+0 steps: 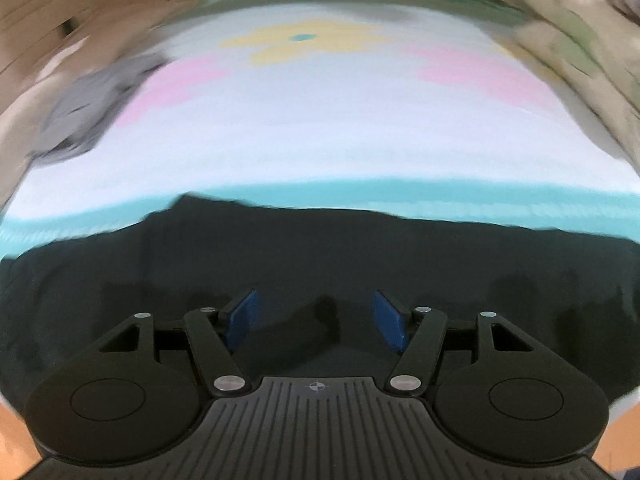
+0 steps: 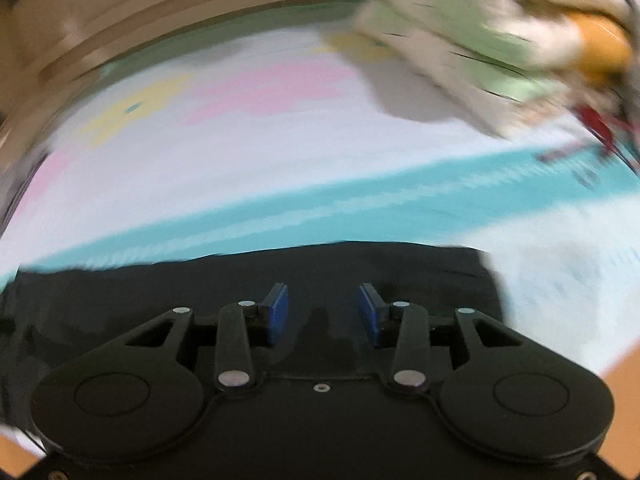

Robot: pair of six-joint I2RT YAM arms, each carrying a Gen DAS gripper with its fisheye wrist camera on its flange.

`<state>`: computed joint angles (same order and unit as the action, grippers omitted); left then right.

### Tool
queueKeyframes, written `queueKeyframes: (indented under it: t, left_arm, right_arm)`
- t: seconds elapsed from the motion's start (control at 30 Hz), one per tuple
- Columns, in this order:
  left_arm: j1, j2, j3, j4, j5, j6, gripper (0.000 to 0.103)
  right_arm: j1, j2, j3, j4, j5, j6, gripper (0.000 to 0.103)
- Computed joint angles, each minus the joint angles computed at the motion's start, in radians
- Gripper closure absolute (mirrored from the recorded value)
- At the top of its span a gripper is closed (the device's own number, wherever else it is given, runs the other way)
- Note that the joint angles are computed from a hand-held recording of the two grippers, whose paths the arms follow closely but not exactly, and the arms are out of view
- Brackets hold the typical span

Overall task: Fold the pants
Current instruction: 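Grasp the striped pants hem with the right gripper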

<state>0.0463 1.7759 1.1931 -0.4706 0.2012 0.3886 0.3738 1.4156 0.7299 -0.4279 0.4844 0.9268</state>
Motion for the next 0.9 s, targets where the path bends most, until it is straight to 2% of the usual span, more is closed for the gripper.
queueKeyframes:
  t: [0.27, 0.37, 0.5, 0.57, 0.7, 0.9]
  left_arm:
    - [-0.174, -0.065, -0.126, 0.048, -0.001, 0.015, 0.041]
    - [-0.238, -0.105, -0.173, 0.075, 0.008, 0.017, 0.041]
    - [-0.329, -0.161, -0.246, 0.131, -0.003, -0.002, 0.041]
    - [-0.362, -0.17, -0.264, 0.144, -0.001, -0.016, 0.041]
    - [-0.423, -0.161, -0.282, 0.152, -0.021, -0.029, 0.041]
    - [-0.486, -0.026, -0.235, 0.113, -0.112, -0.011, 0.042]
  right_arm:
    - [-0.168, -0.362, -0.26, -0.113, -0.105, 0.174, 0.048]
    - [-0.193, -0.454, -0.335, -0.119, -0.151, 0.22, 0.048]
    - [-0.212, -0.542, -0.434, -0.059, -0.211, 0.256, 0.048]
    - [-0.217, -0.549, -0.469, -0.008, -0.226, 0.251, 0.048]
    - [-0.202, -0.447, -0.488, 0.095, -0.223, 0.245, 0.048]
    - [-0.201, -0.372, -0.516, 0.207, -0.222, 0.232, 0.048]
